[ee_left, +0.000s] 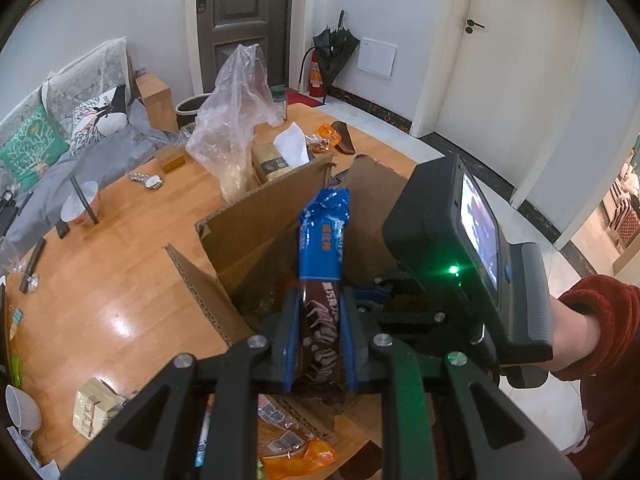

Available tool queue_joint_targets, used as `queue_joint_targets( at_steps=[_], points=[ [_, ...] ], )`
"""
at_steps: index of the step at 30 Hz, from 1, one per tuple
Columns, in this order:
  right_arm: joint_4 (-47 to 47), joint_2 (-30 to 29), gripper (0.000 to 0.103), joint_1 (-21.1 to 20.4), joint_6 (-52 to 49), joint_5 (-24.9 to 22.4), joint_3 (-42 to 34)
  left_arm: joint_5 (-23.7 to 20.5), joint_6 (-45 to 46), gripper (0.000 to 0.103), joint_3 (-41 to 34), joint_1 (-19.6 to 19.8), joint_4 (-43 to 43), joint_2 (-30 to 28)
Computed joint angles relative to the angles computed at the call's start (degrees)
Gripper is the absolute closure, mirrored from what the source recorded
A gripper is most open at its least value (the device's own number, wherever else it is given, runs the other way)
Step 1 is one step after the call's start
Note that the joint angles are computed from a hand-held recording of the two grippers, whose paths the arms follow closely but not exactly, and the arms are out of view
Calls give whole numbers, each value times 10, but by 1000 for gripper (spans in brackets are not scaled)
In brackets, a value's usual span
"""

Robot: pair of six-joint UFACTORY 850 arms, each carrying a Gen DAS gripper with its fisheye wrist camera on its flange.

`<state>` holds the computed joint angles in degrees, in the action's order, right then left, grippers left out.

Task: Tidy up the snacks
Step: 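Open the right gripper to drop the red-labelled bag while the left gripper releases the chocolate bar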

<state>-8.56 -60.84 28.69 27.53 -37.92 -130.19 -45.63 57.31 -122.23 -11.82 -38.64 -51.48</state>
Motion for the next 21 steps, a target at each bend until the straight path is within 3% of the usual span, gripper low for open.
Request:
queue_joint_targets(
  at_steps=[9,18,21],
  points=[
    [-8,24,97,4,16,21,38,5,-9,87,-1,0,6,-2],
    [18,119,97,3,15,140,179,7,-37,87,-18,-6,36,-14],
    [-25,152,91,7,46,175,225,1,-53,87,-36,-11,55,-26]
  ],
)
